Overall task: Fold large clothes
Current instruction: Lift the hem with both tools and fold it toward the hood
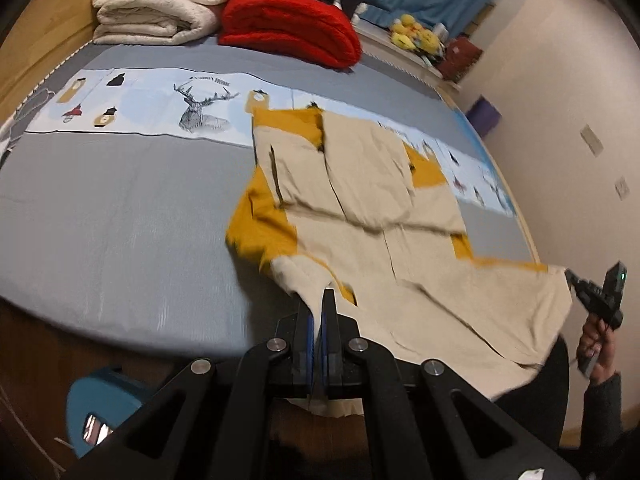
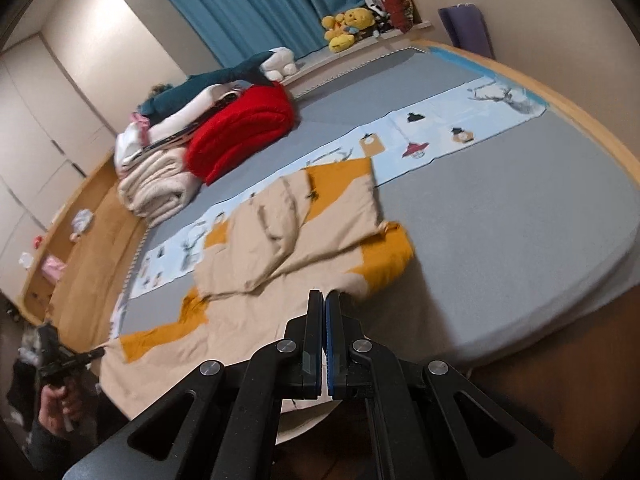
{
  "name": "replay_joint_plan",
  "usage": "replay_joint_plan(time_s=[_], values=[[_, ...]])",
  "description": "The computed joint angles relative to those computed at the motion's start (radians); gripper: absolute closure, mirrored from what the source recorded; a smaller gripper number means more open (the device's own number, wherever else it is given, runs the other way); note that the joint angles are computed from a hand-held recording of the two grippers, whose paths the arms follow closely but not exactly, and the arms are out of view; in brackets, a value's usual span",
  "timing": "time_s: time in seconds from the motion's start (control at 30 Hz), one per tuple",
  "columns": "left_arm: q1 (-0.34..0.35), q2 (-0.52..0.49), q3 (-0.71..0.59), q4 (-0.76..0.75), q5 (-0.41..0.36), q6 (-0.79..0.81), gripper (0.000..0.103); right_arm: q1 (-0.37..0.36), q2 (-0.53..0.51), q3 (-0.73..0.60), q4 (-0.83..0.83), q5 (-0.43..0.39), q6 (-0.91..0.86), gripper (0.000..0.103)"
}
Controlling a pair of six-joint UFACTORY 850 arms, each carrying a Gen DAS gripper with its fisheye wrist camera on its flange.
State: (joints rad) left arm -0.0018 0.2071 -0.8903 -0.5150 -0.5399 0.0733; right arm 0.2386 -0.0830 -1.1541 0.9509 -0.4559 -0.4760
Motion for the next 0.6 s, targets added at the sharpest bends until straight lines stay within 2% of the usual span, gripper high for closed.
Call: replay_joint_plan(time_s=[0.03, 0.17, 0.33, 0.5, 0.6], values=[[0.005, -0.031, -0.015, -0.014, 0.019, 0.012, 0.102, -0.001, -0.045, -0.04, 0.028, 0.0, -0.017, 0.102], [0.034, -0.214, -0.125, -0.09, 0.102, 0.078, 0.102, 0.008, -0.251, -0.245, -0.036, 0.027, 0.053, 0.102], [0.075, -0.462, -0.295, -0.195, 0.154, 0.142, 0.101, 0.023, -0.551, -0.6, -0.312, 0.003, 0.326, 0.102], [0.098, -0.618, -0.401, -0.289, 0.141, 0.184, 0.094, 0.032, -0.82, -0.931, -0.467, -0.071, 0.504, 0.102], [0.111, -0.669, -0.451, -0.326, 0.105, 0.201, 0.093, 0.034, -0.961, -1.125, -0.537, -0.188, 0.602, 0.101]])
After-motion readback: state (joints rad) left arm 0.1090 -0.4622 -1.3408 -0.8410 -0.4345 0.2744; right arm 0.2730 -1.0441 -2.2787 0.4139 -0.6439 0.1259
